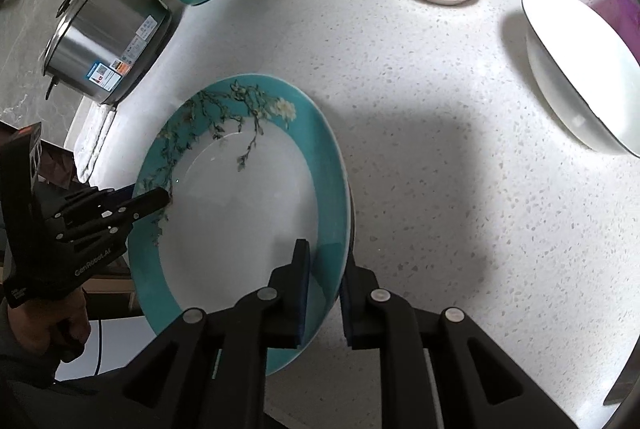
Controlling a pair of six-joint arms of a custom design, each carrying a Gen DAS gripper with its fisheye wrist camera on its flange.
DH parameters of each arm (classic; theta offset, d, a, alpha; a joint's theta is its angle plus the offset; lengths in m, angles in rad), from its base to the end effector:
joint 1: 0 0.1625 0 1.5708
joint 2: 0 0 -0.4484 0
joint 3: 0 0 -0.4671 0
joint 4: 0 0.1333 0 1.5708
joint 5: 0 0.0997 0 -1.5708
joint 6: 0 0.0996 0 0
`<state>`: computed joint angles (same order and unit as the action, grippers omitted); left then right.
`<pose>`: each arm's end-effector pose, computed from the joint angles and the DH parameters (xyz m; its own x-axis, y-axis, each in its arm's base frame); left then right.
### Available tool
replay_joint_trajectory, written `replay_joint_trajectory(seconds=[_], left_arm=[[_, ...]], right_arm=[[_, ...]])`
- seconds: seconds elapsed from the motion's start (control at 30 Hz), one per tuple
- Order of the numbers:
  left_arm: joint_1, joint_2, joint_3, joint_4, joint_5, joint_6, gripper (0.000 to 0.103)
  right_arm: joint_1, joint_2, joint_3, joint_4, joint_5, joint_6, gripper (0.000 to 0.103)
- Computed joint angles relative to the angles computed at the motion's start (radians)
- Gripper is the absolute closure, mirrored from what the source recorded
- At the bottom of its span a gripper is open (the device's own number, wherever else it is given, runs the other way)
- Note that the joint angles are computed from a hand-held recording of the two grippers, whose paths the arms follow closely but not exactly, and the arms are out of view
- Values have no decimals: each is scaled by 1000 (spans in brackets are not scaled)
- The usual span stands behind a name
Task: Organize plates and bowls
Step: 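Lower the teal plate stack onto the counter and open both grippers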
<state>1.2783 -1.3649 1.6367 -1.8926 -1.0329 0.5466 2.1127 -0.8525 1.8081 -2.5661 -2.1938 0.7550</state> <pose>-0.0096 -0.6712 0.3956 -0.5591 0.6877 -0.4631 0.6773 0.7010 0.2233 0.4087 -0.5331 0.0418 -0.8686 0.2960 0.3974 0.1097 0.8969 -0.4284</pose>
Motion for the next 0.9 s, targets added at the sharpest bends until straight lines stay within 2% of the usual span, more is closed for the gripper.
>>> replay_joint_trajectory(seconds=[0.23,0.43,0.77,0.83,0.87,0.9], left_arm=[[-20,0,28,-34,29,22,81],[-23,-3,41,-60,39,41,80],[-12,13,25,-110,11,86,78],[-9,20,11,-119,2,95,75],[-8,27,0,-118,-2,96,68],[-7,31,-9,-117,-7,97,56]], right_arm=[[14,37,-53,112,-48,-3,80],[19,57,-81,150,-76,-8,77],[37,103,-141,233,-147,30,70],[38,108,-145,232,-151,44,68],[39,110,-147,236,-156,55,68],[39,111,-148,234,-159,62,66]])
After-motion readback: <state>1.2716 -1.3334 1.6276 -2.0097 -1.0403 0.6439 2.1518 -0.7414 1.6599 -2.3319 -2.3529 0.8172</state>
